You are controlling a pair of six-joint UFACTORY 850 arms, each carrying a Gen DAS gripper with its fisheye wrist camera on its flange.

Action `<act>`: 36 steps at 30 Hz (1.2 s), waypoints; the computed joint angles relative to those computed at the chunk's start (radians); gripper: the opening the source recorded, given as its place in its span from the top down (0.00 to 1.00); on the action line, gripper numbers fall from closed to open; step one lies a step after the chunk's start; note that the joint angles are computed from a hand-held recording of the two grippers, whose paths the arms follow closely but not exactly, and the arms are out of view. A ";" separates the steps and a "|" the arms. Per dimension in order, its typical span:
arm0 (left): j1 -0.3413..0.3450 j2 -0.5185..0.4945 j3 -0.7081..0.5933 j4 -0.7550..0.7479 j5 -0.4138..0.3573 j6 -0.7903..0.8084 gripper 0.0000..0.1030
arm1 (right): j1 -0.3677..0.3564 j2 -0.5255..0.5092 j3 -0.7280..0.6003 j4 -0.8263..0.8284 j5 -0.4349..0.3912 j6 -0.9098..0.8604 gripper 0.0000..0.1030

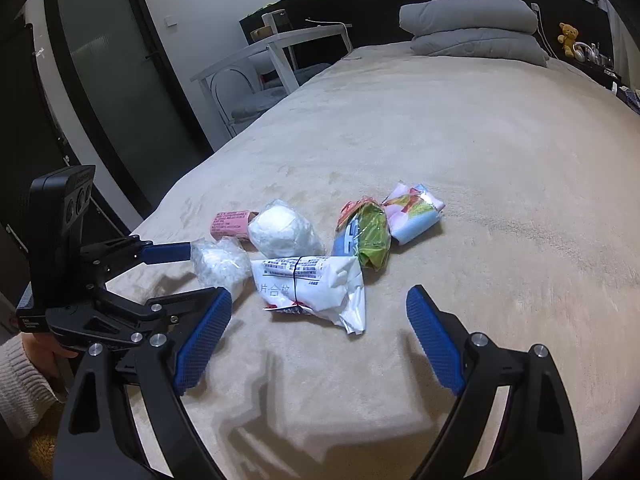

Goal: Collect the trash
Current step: 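Grasp the plastic-wrapped tissue bundle with the left tool while the right tool grasps the white wrapper packet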

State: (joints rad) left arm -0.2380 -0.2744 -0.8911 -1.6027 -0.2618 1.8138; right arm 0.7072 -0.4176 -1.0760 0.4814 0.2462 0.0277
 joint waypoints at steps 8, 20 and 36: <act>-0.004 -0.028 -0.018 0.044 0.012 -0.015 0.47 | 0.000 0.005 -0.002 -0.005 -0.010 -0.002 0.14; 0.041 0.093 0.069 -0.016 -0.005 0.016 0.50 | 0.017 -0.060 -0.082 0.315 -0.048 -0.314 0.14; 0.122 0.226 0.164 -0.100 -0.088 -0.001 0.50 | 0.068 -0.227 -0.308 1.265 0.059 -1.239 0.25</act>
